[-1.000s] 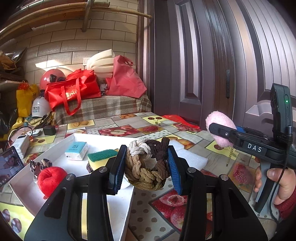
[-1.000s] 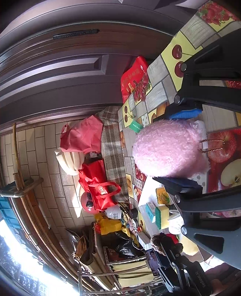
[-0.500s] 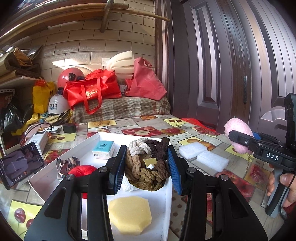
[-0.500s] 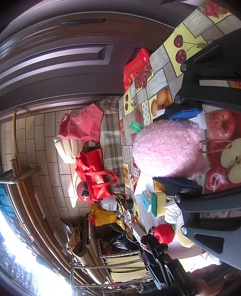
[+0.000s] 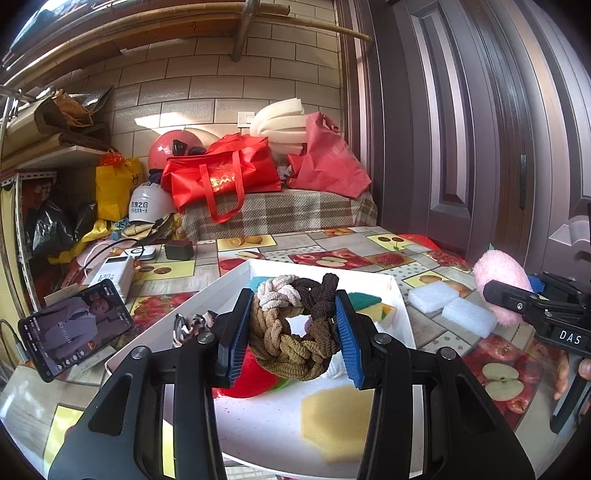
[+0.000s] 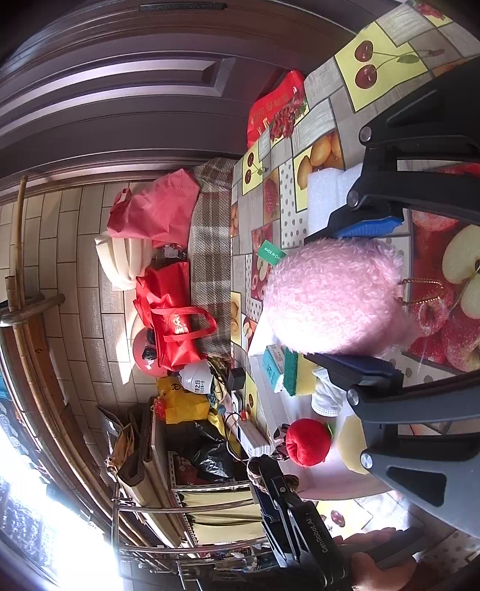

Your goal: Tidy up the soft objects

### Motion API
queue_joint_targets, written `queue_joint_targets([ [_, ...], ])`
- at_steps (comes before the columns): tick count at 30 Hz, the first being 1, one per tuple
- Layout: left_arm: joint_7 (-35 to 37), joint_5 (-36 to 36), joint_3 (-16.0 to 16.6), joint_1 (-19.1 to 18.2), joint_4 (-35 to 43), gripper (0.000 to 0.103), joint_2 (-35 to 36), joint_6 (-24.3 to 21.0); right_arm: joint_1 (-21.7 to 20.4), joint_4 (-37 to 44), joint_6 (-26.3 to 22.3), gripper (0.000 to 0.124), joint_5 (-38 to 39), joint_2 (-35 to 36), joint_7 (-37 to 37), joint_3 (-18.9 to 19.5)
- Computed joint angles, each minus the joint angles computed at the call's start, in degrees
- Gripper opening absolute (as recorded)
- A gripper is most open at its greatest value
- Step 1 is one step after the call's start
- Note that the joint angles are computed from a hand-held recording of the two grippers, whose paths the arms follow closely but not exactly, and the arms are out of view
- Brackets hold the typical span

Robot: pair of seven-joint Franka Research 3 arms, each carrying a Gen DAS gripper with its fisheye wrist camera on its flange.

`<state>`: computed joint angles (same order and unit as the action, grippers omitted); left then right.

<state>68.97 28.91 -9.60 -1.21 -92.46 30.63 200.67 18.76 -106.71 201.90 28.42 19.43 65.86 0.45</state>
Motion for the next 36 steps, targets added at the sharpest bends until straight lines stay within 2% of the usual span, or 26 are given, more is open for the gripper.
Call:
queue_joint_targets([
  [4, -1.7, -1.3, -0.2, 1.7, 1.3, 0.043, 0.8, -1.6, -0.3, 2.9, -2.7, 0.052, -2.2, 1.8, 0.4, 0.9],
  [9, -2.8, -4.0, 1.4, 1.7, 2.5, 0.043, 1.6, -2.1, 0.3, 6.3, -5.2, 0.052, -5.0, 4.1, 0.4, 1.1],
  [12, -3.9, -2.8, -1.2, 4.1, 3.9, 0.043, 2.6, -3.7, 0.7, 8.3, -7.2, 0.052, -6.5, 5.3, 0.3, 1.0],
  [14, -3.4, -1.4, -2.4, 4.7, 5.0, 0.043, 3.1, -4.9, 1.7, 10.4, -9.6, 0.052, -6.9, 6.5, 0.4, 0.0],
  [16, -1.5, -0.8, -0.8, 2.9, 5.5, 0.043, 3.3, -4.9, 2.6, 13.0, -12.8, 0.052, -7.5, 7.8, 1.1, -1.3],
  [17, -0.4, 0.0, -1.1, 2.7, 5.9, 0.043, 3.5, -5.1, 3.1, 14.6, -14.8, 0.052, -7.9, 8.6, 1.7, -2.1],
  [19, 1.2, 1.4, -2.9, 3.5, 7.3, 0.043, 4.5, -5.8, 2.5, 17.6, -18.8, 0.053, -9.0, 10.0, 3.1, -1.9],
  [23, 3.7, 3.0, -13.3, 10.1, 12.4, 0.043, 8.8, -10.3, 2.2, 24.2, -26.7, 0.052, -11.7, 13.4, 7.8, -2.8],
  [27, 9.5, 2.2, -21.6, 14.3, 15.9, 0.043, 12.7, -13.4, 3.5, 29.8, -29.2, 0.053, -15.7, 17.0, 13.4, -5.4],
  [29, 11.6, 1.1, -23.2, 14.7, 17.1, 0.043, 13.8, -13.9, 3.7, 32.3, -30.0, 0.053, -17.2, 18.6, 16.1, -6.1],
  [32, 15.1, -0.6, -27.4, 16.0, 19.0, 0.044, 16.0, -16.0, 3.7, 35.8, -31.3, 0.053, -19.1, 20.7, 19.9, -6.9],
  [33, 15.9, -1.4, -27.6, 15.8, 19.6, 0.045, 16.4, -16.4, 3.6, 36.7, -31.9, 0.053, -19.6, 21.2, 20.9, -7.0],
  [36, 16.6, -4.0, -24.0, 12.3, 22.6, 0.045, 16.7, -18.3, 3.3, 37.8, -33.0, 0.053, -20.9, 21.7, 23.5, -7.0],
])
